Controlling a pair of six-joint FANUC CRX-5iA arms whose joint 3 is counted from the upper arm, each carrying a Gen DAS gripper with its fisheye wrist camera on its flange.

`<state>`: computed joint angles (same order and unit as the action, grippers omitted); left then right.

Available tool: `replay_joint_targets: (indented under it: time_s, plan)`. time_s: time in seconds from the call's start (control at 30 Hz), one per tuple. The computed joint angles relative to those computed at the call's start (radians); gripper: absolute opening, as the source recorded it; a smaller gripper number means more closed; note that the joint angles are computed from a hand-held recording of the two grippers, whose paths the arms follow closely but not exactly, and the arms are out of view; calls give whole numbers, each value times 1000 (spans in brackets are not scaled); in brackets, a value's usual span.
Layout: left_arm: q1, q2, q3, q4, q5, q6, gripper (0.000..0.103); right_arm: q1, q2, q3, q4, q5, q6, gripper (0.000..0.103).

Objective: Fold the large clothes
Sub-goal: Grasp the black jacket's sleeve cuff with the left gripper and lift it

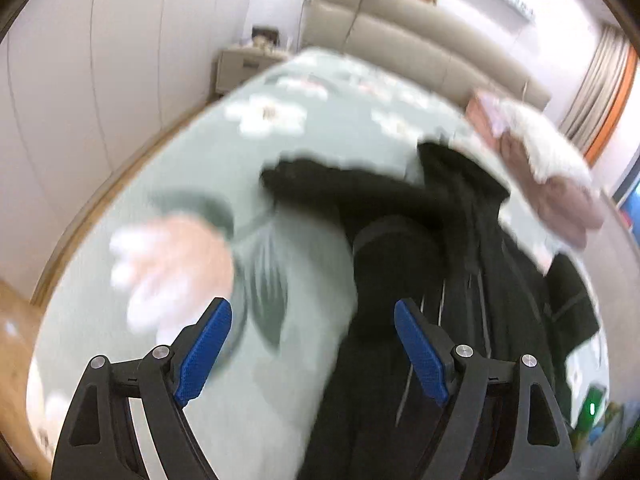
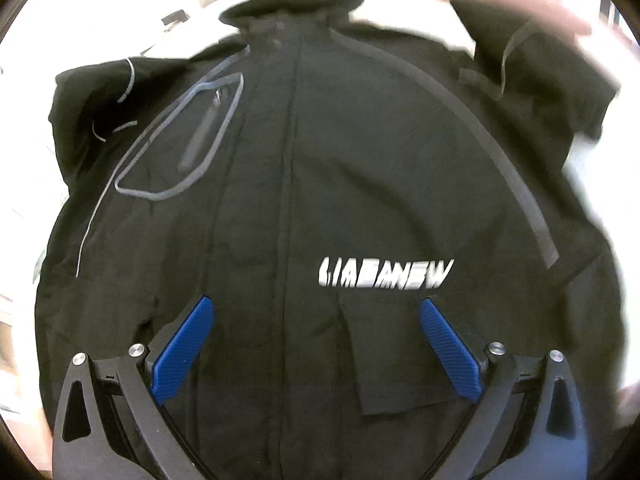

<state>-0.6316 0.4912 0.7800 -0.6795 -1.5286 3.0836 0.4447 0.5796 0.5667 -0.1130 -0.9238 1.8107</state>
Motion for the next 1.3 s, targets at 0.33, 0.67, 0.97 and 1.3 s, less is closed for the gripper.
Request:
replay_joint_targets:
  time_s: [0.33,0.67,0.97,1.3]
  plan:
    - [287,-183,-429,187,609,157,84,-15,193,299,-233,0,110,103]
    - [431,-170,-664,181,1075,473,84,-9,236,307,-182,-30,61,103]
    - [381,-118,-486,69,818,299,24,-2,236,297,-165,-20,63,103]
    - [231,-261,-426,-196,61,217,23,7,235,289,-134,-9,53,103]
